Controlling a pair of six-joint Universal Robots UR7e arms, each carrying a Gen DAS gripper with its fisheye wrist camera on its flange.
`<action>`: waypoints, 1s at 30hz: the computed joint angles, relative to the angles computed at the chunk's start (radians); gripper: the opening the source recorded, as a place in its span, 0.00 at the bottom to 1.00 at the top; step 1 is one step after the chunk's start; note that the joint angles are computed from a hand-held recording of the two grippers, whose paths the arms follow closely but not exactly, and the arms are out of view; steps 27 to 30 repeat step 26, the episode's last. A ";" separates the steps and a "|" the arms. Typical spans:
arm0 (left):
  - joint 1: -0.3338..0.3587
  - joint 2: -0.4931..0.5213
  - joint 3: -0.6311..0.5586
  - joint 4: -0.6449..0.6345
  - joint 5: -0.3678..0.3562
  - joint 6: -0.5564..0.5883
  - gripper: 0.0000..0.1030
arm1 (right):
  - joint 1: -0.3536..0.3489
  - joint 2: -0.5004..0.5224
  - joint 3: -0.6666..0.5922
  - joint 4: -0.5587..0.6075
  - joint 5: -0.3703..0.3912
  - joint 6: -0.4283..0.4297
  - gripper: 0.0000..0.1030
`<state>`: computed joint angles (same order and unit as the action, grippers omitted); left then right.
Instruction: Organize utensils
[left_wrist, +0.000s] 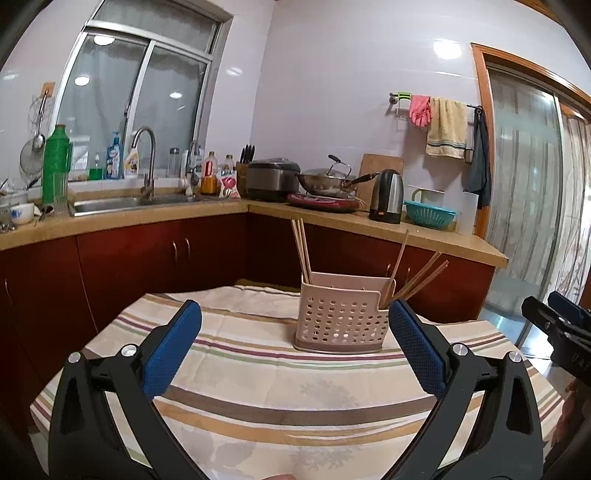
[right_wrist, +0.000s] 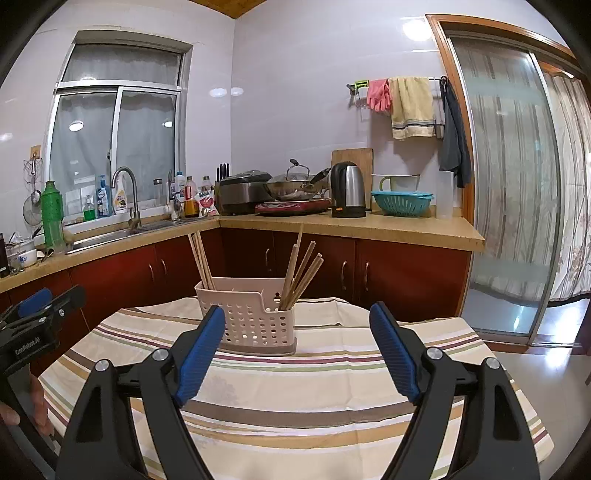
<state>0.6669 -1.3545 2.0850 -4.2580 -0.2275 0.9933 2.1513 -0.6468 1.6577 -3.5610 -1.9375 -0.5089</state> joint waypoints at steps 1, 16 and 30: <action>0.002 -0.005 0.007 0.020 -0.003 -0.023 0.96 | -0.001 0.000 0.001 -0.001 -0.001 0.000 0.76; 0.037 0.015 -0.006 0.024 -0.011 -0.012 0.96 | -0.017 0.013 -0.019 0.035 -0.015 0.010 0.76; 0.235 0.037 -0.083 0.252 -0.042 -0.162 0.96 | -0.093 0.056 -0.116 0.110 -0.065 0.018 0.82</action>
